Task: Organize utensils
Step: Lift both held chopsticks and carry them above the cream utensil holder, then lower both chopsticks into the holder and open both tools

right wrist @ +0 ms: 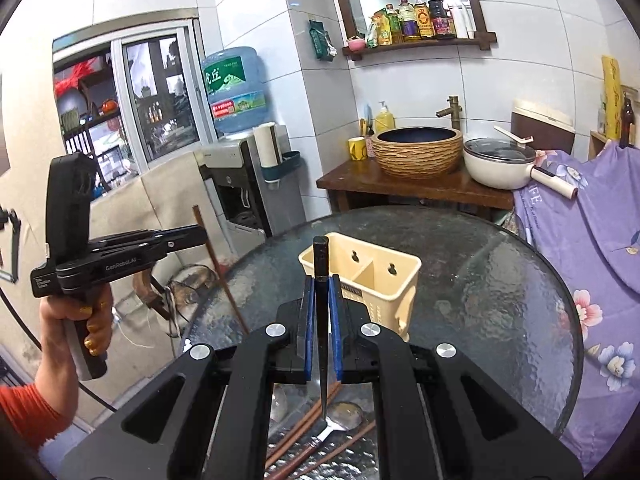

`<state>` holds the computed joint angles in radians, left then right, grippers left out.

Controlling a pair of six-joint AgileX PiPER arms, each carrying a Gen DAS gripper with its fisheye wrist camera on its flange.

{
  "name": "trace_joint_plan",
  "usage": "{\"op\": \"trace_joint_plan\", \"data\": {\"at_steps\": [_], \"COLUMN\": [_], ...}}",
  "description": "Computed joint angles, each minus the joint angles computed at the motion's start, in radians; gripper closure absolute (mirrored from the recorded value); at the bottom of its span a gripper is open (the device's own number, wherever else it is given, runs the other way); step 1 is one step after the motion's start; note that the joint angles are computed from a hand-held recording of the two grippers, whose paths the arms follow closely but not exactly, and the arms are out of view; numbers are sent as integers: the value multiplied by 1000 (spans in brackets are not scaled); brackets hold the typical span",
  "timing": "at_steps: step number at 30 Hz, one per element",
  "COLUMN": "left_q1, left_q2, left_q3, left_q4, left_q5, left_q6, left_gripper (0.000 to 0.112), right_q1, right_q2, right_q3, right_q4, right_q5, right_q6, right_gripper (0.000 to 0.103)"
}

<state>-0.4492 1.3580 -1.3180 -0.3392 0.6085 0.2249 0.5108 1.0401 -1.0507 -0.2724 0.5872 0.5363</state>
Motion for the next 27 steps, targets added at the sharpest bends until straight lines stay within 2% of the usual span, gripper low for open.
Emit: {"op": "trace_joint_plan", "data": {"at_steps": [5, 9, 12, 15, 17, 20, 27], "left_q1": [-8, -58, -117, -170, -193, -203, -165], "left_q2": [75, 182, 280, 379, 420, 459, 467], "left_q3": [-234, -520, -737, -897, -932, -908, -675], "left_q4": [20, 135, 271, 395, 458, 505, 466], "left_q5": [98, 191, 246, 284, 288, 258, 144], "left_q6": [-55, -184, -293, -376, -418, -454, -467], "left_gripper": [105, 105, 105, 105, 105, 105, 105], "right_q1": [-116, -171, -188, -175, -170, -191, -225], "right_q2": [86, 170, 247, 312, 342, 361, 402], "right_q3": [-199, -415, -593, -704, -720, -658, -456], "right_q4": [217, 265, 222, 113, 53, 53, 100], "right_q5": [69, 149, 209, 227, 222, 178, 66], "right_q6": [-192, -237, -218, -161, -127, -104, -89], "right_gripper": [95, 95, 95, 95, 95, 95, 95]}}
